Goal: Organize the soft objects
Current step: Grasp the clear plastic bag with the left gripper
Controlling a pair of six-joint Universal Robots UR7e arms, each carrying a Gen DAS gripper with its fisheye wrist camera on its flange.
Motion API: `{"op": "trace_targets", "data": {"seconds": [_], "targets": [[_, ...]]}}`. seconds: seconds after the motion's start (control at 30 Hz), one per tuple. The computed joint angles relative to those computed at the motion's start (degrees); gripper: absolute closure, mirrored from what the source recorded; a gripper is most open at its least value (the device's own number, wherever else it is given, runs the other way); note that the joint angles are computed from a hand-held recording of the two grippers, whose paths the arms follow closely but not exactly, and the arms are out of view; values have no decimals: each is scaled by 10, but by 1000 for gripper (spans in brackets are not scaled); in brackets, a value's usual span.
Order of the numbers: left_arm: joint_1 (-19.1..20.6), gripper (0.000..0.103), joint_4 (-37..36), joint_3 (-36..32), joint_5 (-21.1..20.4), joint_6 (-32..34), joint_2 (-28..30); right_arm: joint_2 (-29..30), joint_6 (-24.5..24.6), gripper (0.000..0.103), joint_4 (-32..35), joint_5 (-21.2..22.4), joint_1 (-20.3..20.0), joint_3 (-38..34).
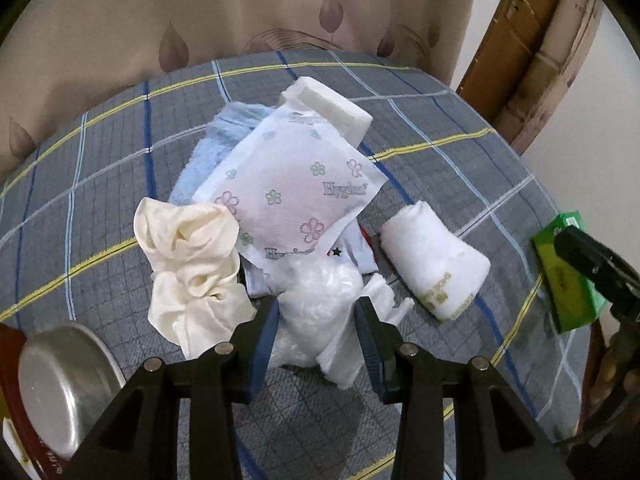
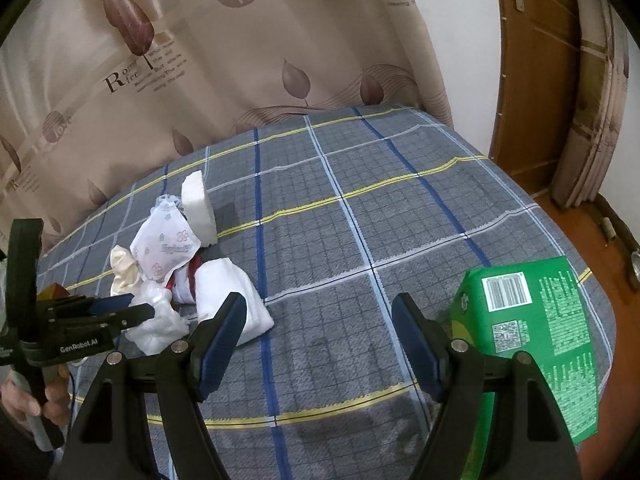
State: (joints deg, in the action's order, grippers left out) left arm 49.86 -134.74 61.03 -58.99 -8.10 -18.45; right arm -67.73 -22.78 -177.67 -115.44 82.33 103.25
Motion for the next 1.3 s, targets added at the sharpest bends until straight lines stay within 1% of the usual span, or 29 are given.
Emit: {"op": "trace_targets", "data": {"seconds": [0.17,0.23,0.3,0.37,0.43,0.6,0.73,0.77,0.8,0.83,0.93,1.07,1.3], "targets": [[-2,63,-2,5,2,9,-1,1,3,30,1,0,0,-1],[0,62,0,6,-4,11,-3,0,1,30,1,0,0,0],[3,58,15,3,-14,7,-5,0,1,30,1,1,0,0],[7,57,26,2,-22,1,-7,-1,1,30,4,3,-1,0],[7,56,18,6,-16,0,-8,-1,3,30,7,4,-1,0],[10,56,42,-16,-19,-16,5,-1,3,30,11,6,0,0],[9,56,38,-22,-18,-15,14,-1,5,30,12,8,-1,0],[9,57,37,-22,-19,-15,14,-2,4,30,12,8,-1,0],[8,63,30,-16,-18,-13,12,-2,4,30,12,8,-1,0],[7,66,27,-13,-17,-9,12,-2,5,30,12,9,-1,0],[2,67,9,2,-7,2,7,-2,5,30,11,8,-1,1],[-8,68,-5,17,21,12,3,-1,3,30,11,8,1,2],[-15,68,-32,59,27,9,-25,0,0,30,11,7,2,2]]}}
